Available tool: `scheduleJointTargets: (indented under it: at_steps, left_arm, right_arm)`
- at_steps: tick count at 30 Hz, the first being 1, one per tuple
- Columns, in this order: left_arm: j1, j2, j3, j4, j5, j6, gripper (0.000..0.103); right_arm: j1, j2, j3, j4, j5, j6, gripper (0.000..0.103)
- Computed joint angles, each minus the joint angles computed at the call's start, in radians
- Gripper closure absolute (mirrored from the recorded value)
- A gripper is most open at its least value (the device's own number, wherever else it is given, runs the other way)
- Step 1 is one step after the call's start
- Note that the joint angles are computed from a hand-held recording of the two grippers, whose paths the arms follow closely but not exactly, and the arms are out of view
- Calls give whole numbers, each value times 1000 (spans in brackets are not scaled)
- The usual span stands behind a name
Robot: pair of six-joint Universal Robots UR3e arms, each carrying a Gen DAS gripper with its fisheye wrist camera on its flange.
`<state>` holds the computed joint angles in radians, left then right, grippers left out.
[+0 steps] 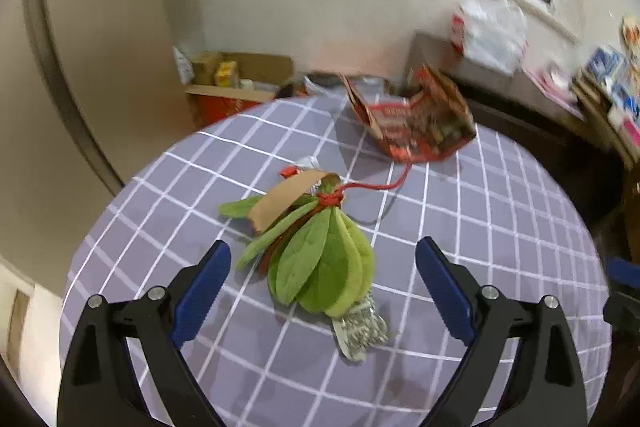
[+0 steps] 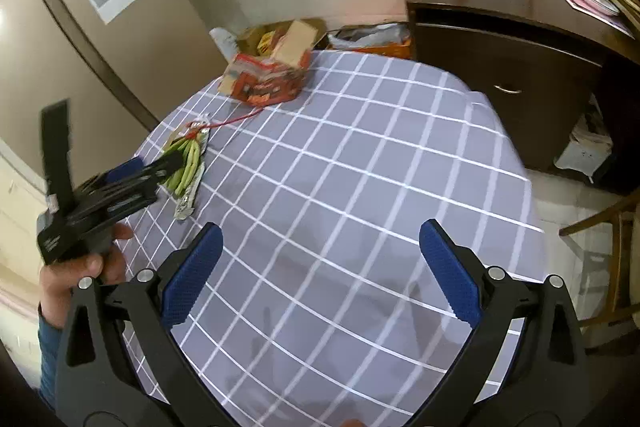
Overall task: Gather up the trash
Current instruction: 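Grasp the green vegetables with the left tool while the right grasps the clear snack wrapper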
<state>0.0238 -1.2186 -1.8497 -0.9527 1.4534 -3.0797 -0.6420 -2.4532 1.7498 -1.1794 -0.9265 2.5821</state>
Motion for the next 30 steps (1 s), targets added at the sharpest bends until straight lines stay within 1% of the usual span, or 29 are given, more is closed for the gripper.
scheduleJointTargets:
  at_steps: [1, 2, 3, 4, 5, 6, 7, 9, 11, 13, 16, 20, 21, 22, 23, 24, 25, 26, 27, 28, 29, 30]
  left_arm:
    - [20, -14, -6, 6, -32, 24, 12]
    - [44, -18, -16, 5, -69, 45, 17]
    - [69, -17, -26, 2, -109, 60, 29]
    - [106, -20, -26, -34, -154, 77, 54]
    - [128, -8, -41, -29, -176, 82, 60]
    - [152, 14, -60, -28, -207, 90, 72]
    - [194, 45, -74, -55, -256, 110, 76]
    - [256, 114, -105, -90, -300, 135, 85]
    - [302, 164, -121, -126, -325, 158, 90]
    - [366, 233, -134, -189, -354, 188, 91]
    - [487, 342, -150, -320, -409, 270, 91]
    - [692, 472, -142, -564, -493, 445, 91]
    - [753, 501, -133, -642, -518, 501, 91]
    - [793, 517, -126, -693, -533, 538, 91]
    - [837, 538, -117, -749, -546, 580, 91]
    - [873, 554, -108, -797, -557, 616, 91]
    - [909, 570, -97, -848, -568, 653, 91]
    - [934, 583, -87, -885, -574, 683, 91]
    - [951, 589, -81, -909, -578, 704, 91]
    - [955, 595, -79, -917, -577, 716, 91]
    - [954, 600, -81, -914, -574, 719, 89]
    - [943, 600, -89, -894, -568, 707, 81]
  right_arm:
    - [94, 33, 37, -123, -31, 95, 6]
    - [180, 66, 64, -231, -66, 177, 6]
    - [251, 101, 83, -319, -100, 239, 6]
    - [317, 139, 97, -397, -134, 293, 6]
    - [363, 167, 108, -452, -155, 331, 6]
    - [416, 206, 113, -510, -176, 368, 6]
    - [456, 237, 114, -553, -193, 396, 6]
    - [553, 318, 107, -646, -237, 453, 6]
    - [661, 414, 92, -748, -289, 505, 6]
    - [766, 510, 69, -836, -342, 543, 6]
    - [889, 644, 21, -934, -400, 577, 6]
    - [998, 803, -68, -1020, -452, 621, 7]
    - [1033, 850, -104, -1043, -479, 621, 7]
    - [1056, 878, -125, -1055, -499, 617, 7]
    - [1085, 917, -158, -1066, -523, 603, 11]
    - [1110, 948, -181, -1075, -546, 586, 25]
    - [1140, 977, -199, -1087, -591, 573, 27]
    - [1154, 988, -204, -1107, -625, 551, 37]
    - [1161, 985, -185, -1144, -622, 533, 49]
    - [1158, 970, -170, -1148, -608, 531, 58]
    - [1160, 953, -161, -1138, -613, 527, 77]
    - [1155, 936, -155, -1123, -605, 524, 82]
